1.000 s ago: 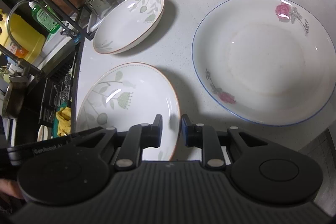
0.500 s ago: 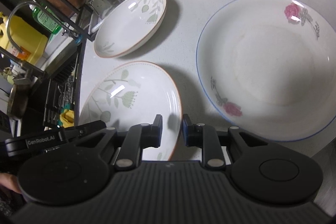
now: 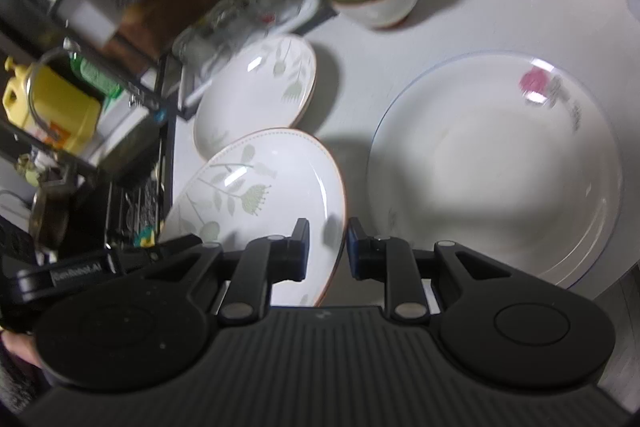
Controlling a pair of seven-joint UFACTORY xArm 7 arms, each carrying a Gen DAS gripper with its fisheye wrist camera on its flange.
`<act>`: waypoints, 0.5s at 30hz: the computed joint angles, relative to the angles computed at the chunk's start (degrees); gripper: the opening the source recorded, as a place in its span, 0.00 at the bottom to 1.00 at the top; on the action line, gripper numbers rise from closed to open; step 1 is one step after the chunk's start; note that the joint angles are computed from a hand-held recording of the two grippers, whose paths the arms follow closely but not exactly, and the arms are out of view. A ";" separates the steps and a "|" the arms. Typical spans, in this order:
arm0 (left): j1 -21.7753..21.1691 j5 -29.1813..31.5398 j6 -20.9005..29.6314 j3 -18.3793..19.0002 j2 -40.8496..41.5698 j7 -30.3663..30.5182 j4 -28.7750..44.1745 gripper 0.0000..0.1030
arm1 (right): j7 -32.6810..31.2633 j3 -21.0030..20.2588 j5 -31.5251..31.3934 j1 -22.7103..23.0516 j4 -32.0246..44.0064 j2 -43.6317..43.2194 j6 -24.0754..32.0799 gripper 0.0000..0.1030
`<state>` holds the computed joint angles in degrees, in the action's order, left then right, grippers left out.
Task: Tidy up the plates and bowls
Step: 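Close the left gripper on the leaf plate rim and lift it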
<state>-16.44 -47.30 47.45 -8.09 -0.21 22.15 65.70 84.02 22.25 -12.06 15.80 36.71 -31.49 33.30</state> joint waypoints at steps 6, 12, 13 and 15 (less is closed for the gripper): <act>-2.38 -0.82 -1.56 -2.25 2.05 -2.21 3.67 0.49 | -4.23 -3.42 0.56 -1.01 -1.94 -7.14 2.34 0.22; -5.72 2.80 -4.15 -4.71 4.57 -7.13 6.71 0.49 | -10.90 -7.03 3.43 -1.66 -6.27 -15.52 4.85 0.22; -6.27 3.75 -4.50 -5.07 4.97 -8.14 7.08 0.49 | -12.28 -7.77 4.14 -1.65 -7.14 -16.85 5.32 0.22; -7.45 5.66 -5.15 -5.81 5.70 -10.32 7.73 0.49 | -14.60 -8.86 5.57 -1.77 -9.12 -19.66 6.09 0.22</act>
<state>-23.88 -41.65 42.29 -13.91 5.49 11.82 73.43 69.42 13.39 -6.49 14.03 27.59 -51.15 39.39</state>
